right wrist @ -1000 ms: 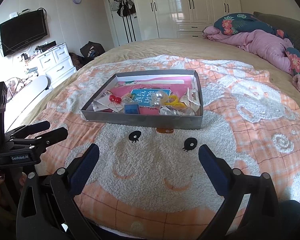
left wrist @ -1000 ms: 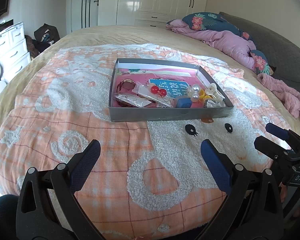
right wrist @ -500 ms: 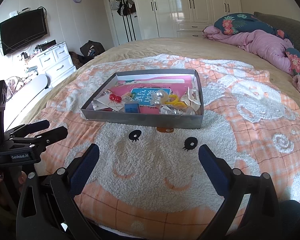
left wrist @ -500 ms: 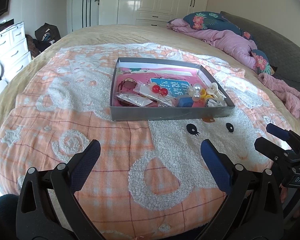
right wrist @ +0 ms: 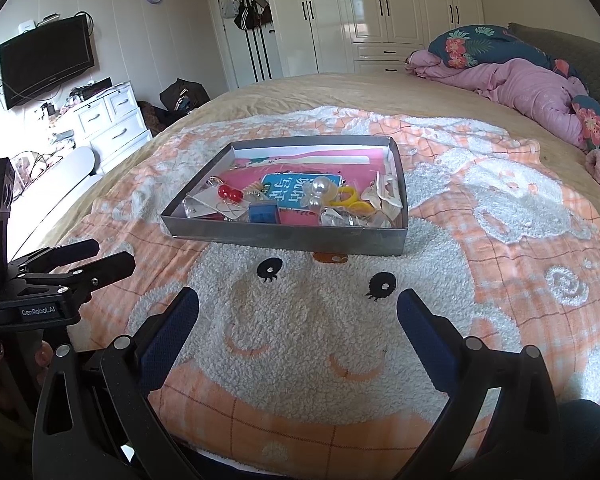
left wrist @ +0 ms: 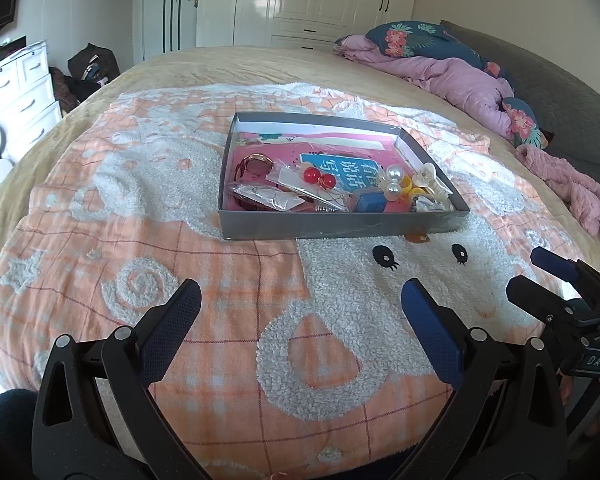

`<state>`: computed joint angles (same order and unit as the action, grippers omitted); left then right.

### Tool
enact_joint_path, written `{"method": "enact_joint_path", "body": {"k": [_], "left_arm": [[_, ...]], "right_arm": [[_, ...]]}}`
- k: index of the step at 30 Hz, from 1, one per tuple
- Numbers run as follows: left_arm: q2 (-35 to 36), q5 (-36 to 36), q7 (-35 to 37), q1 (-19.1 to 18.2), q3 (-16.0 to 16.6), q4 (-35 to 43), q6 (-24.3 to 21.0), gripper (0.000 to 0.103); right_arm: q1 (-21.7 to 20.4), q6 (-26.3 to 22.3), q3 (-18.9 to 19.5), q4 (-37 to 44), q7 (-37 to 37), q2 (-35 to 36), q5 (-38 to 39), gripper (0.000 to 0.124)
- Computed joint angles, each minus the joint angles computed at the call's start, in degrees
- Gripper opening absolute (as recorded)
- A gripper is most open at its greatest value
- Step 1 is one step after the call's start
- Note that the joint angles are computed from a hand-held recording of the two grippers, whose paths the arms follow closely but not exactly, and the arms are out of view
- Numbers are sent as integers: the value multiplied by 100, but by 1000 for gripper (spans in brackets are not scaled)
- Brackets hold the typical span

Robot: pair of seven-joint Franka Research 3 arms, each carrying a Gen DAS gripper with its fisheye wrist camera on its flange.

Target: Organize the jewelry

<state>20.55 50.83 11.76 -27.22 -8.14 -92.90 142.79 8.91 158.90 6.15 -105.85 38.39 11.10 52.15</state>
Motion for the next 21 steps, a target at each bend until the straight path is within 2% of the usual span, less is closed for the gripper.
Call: {"method": "enact_joint_path", "body": {"k": [11, 16, 19, 21], "left_arm": [[-1, -297, 65, 127, -1, -73, 297, 94], [22, -346, -6, 172, 72, -20, 165, 94], [102, -504, 168, 291, 121, 181, -169, 94], [225, -698, 428, 485, 162, 397, -308, 94]], "right_arm": [[17, 19, -20, 54, 150, 79, -166, 99], [-3, -107, -66, 343, 535, 305, -510, 99], [-34, -217, -104, 678, 888, 556, -786, 99], [-104, -482, -157, 1187, 1212, 890, -1030, 99]]}}
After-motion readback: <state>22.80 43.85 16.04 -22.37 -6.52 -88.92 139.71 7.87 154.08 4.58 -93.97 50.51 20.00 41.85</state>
